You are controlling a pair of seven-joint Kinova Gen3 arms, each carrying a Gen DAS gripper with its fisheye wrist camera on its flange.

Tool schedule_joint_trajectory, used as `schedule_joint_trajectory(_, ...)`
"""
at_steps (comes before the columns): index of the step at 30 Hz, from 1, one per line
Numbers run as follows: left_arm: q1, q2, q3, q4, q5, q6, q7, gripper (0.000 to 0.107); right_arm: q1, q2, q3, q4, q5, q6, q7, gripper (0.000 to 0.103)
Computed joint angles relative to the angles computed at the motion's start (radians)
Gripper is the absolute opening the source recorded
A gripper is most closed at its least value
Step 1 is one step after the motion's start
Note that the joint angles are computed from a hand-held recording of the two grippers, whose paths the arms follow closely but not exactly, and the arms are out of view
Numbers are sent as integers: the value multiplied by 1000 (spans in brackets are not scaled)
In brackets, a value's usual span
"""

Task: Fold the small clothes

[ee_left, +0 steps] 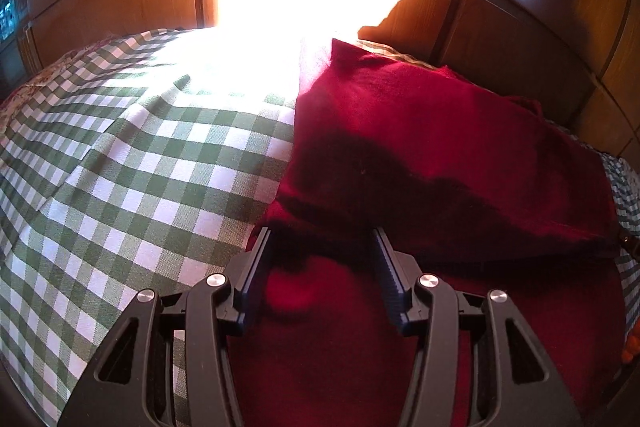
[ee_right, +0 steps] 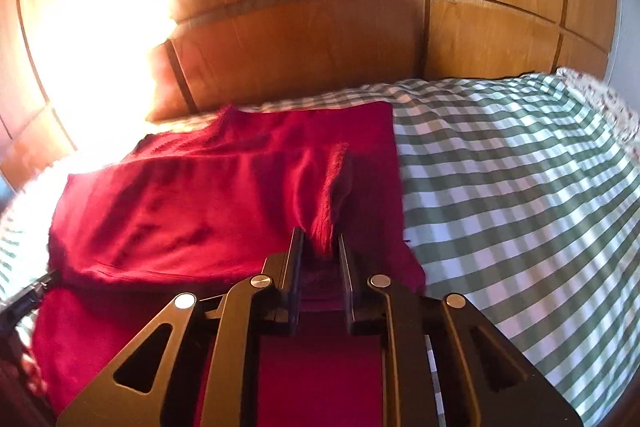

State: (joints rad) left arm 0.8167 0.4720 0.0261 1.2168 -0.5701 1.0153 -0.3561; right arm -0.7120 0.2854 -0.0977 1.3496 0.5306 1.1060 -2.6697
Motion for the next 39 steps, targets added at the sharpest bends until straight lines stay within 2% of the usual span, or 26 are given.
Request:
schedule_joint_trajectory(2, -5, -4, 3, 1, 11, -4, 2, 50, 34, 5, -27, -2, -27, 10, 18, 13)
schedule_joint_trajectory(4, -15, -20, 11, 24, 33, -31, 13, 51, 73, -21, -58, 41, -27, -44, -27, 15)
schedule_joint_trajectory(5, -19, -32, 13, 41, 40, -41, 17, 51, 75, -39, -48, 73, -36, -84, -41, 17)
schedule_joint_trajectory(7, -2, -65, 10, 84, 25, -61, 51, 53, 51, -67, -10, 107, -55, -114, -34, 29)
schedule_joint_trajectory(8, 5, -80, 11, 103, 10, -65, 68, 54, 60, -91, -17, 129, -66, -132, -33, 32)
schedule_joint_trajectory(10, 38, -116, 20, 138, -22, -55, 110, 58, 79, -131, -37, 165, -79, -154, -35, 47)
schedule_joint_trajectory(11, 40, -137, 32, 166, -34, -66, 126, 58, 72, -146, -40, 173, -74, -141, -44, 51)
schedule_joint_trajectory(12, 41, -157, 42, 196, -44, -75, 139, 58, 52, -158, -36, 178, -55, -112, -65, 64)
schedule_joint_trajectory(13, 46, -178, 54, 230, -57, -82, 160, 58, 50, -164, -46, 179, -43, -99, -75, 66)
schedule_joint_trajectory(15, 32, -227, 82, 296, -63, -107, 173, 58, 76, -209, -76, 218, -66, -95, -69, 66)
schedule_joint_trajectory(19, -8, -321, 148, 435, -45, -192, 200, 54, 127, -289, -112, 296, -177, -101, -7, 66)
schedule_joint_trajectory(24, -25, -397, 236, 536, -23, -200, 217, 47, 160, -401, -165, 387, -339, -80, 83, 66)
schedule_joint_trajectory(25, -29, -412, 254, 552, -14, -199, 215, 41, 160, -428, -176, 400, -376, -71, 102, 65)
schedule_joint_trajectory(29, -55, -474, 313, 611, 57, -226, 188, 31, 165, -490, -213, 418, -491, -28, 151, 54)
schedule_joint_trajectory(32, -77, -515, 350, 648, 144, -260, 137, 26, 158, -519, -216, 431, -598, -4, 200, 41)
schedule_joint_trajectory(33, -74, -525, 344, 658, 185, -277, 103, 21, 157, -521, -218, 434, -631, 2, 218, 34)
schedule_joint_trajectory(34, -73, -530, 336, 665, 224, -292, 66, 18, 158, -522, -222, 439, -650, 2, 229, 26)
schedule_joint_trajectory(36, -107, -541, 375, 666, 254, -291, 26, 14, 159, -513, -242, 433, -657, 11, 239, 15)
schedule_joint_trajectory(37, -122, -554, 385, 674, 265, -304, 14, 13, 162, -513, -242, 429, -661, 7, 244, 10)
schedule_joint_trajectory(39, -140, -602, 359, 702, 317, -375, -31, 12, 174, -540, -234, 427, -670, -39, 251, 9)
